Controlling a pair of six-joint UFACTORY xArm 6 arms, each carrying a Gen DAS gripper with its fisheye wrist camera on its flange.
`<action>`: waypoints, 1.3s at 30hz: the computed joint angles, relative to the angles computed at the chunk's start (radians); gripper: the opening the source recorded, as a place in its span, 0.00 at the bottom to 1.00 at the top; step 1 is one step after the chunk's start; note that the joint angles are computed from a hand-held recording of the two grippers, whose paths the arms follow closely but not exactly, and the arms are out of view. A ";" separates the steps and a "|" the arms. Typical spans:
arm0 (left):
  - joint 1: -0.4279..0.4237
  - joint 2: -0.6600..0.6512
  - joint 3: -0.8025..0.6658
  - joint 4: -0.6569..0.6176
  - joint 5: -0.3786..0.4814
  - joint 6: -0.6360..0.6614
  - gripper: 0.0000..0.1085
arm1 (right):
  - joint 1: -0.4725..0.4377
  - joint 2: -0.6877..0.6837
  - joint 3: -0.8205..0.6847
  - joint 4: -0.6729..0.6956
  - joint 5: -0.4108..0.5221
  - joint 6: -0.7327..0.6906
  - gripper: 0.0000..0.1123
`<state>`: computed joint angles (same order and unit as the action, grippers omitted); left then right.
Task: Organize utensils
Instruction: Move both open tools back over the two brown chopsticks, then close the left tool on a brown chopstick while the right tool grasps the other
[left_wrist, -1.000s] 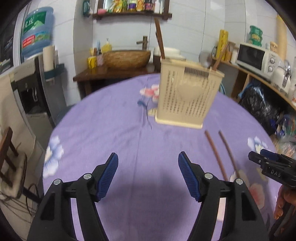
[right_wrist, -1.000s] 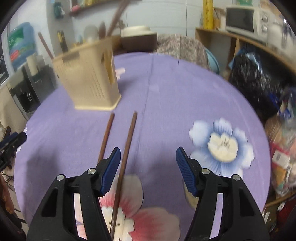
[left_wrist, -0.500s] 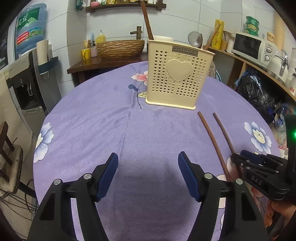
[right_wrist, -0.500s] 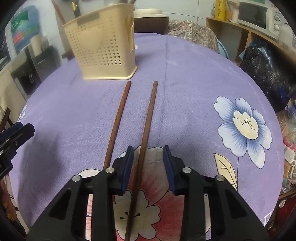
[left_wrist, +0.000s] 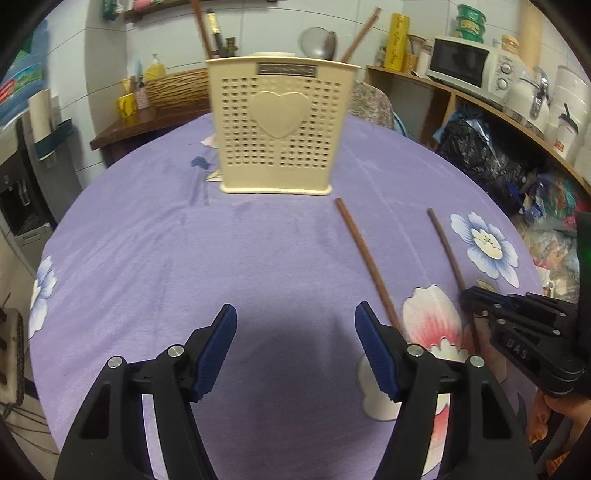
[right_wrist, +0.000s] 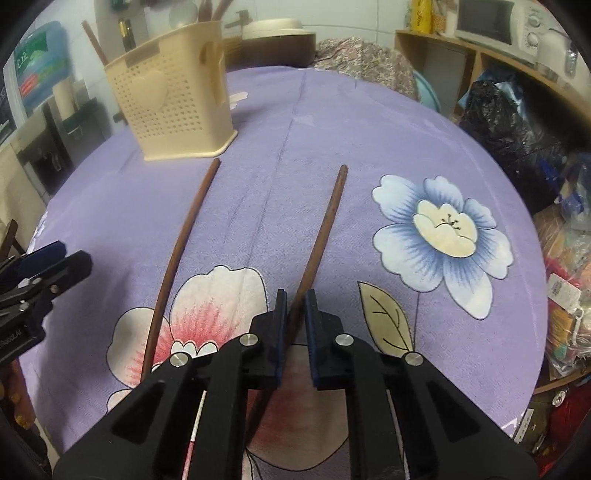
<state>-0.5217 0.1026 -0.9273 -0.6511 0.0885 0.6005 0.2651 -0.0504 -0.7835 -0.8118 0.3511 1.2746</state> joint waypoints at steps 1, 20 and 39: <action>-0.004 0.008 -0.012 0.011 0.011 -0.007 0.61 | -0.008 -0.004 0.003 -0.002 -0.013 0.012 0.11; -0.018 0.346 -0.474 0.485 0.199 -0.442 0.41 | -0.138 0.092 -0.120 0.057 -0.071 -0.004 0.28; 0.002 0.401 -0.540 0.680 0.229 -0.582 0.11 | -0.119 0.191 -0.222 0.124 -0.026 -0.072 0.28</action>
